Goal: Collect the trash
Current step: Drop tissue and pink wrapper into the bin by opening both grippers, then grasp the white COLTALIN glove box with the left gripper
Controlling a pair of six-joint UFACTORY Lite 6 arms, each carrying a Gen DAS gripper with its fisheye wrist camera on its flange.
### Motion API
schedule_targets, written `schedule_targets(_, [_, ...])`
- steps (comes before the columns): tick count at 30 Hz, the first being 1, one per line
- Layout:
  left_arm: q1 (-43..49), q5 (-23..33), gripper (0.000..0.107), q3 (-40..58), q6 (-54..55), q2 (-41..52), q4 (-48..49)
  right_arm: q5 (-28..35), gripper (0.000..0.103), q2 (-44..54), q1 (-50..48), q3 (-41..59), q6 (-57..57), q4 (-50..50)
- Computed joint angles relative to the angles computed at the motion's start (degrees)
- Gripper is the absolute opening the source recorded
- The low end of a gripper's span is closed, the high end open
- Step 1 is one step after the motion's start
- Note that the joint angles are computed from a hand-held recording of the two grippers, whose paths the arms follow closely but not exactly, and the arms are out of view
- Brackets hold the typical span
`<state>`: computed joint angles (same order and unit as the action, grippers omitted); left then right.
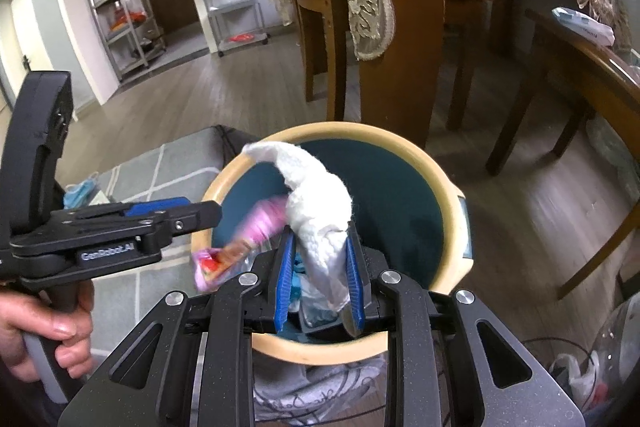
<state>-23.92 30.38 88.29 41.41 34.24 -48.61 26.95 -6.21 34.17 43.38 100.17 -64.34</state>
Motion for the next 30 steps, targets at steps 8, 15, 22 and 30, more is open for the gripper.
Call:
schedule_targets(8, [3.79, -0.66, 0.061, -2.75, 2.02, -2.15, -0.55, -1.5, 0.029, 2.36, -1.44, 0.97, -2.82, 2.66])
schedule_targets(15, [10.12, -1.46, 0.071, -6.62, 5.23, -5.48, -1.04, -2.28, 0.039, 3.14, -1.66, 1.03, -1.74, 2.46])
schedule_targets(22, [18.01, -1.81, 0.076, -9.86, 8.73, -8.18, -1.32, -2.89, 0.053, 4.83, 0.16, 2.4, 3.2, -1.46])
schedule_targets(30, [27.05, -2.71, 0.088, -12.5, 13.55, -9.86, -0.9, -3.26, 0.062, 8.72, 3.07, 6.32, 4.09, -2.22])
